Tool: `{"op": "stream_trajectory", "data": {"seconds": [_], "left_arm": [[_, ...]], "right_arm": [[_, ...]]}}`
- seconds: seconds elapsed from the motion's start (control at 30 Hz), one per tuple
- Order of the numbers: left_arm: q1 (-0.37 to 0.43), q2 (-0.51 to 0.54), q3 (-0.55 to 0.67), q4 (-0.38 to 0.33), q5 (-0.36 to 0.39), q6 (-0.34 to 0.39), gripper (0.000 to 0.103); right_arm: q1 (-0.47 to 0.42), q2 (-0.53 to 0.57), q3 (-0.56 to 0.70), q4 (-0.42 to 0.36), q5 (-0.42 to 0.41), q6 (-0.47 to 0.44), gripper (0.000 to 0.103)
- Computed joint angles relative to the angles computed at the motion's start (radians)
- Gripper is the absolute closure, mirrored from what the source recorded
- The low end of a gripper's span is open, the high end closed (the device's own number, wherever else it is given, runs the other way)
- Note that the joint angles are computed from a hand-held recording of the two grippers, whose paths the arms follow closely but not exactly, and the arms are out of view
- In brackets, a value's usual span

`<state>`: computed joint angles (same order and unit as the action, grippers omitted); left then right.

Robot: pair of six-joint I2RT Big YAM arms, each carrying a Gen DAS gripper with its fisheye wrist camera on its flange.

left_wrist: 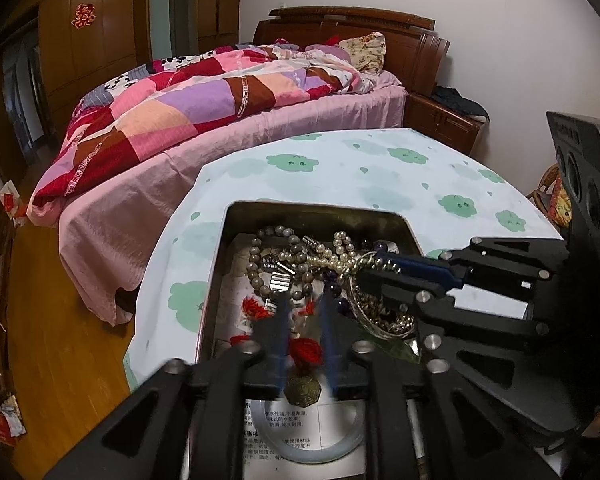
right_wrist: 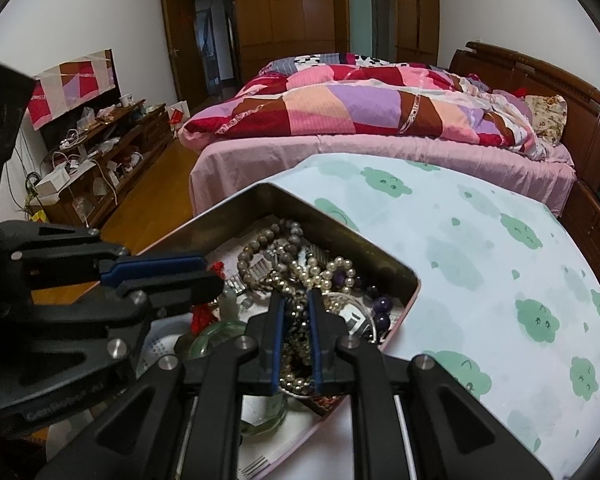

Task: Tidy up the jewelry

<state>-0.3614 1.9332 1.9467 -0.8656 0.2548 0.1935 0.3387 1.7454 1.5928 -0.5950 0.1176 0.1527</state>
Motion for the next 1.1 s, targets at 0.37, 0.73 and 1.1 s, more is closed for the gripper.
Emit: {"op": "stream_trajectory", "data": {"seconds": [0.37,0.73,1.1], "left_arm": [[0.001,-0.111,-0.135,0.110,-0.074,-0.053,0.037],[0.014,-0.231,-0.251,0.173,-0.056,-0.077,0.033],[0.010,-0.249,-0.257,0.178,-0.056,-0.067,0.033]], "right_arm": [[-0.006,-0.064,-0.064,0.007,0.027,0.040,0.044],[0.027,-0.164,-0.144,0.051,0.095,0.075,0.036],[0.036,-0.191,-0.165,0.077,0.135,0.080,0.035]]}}
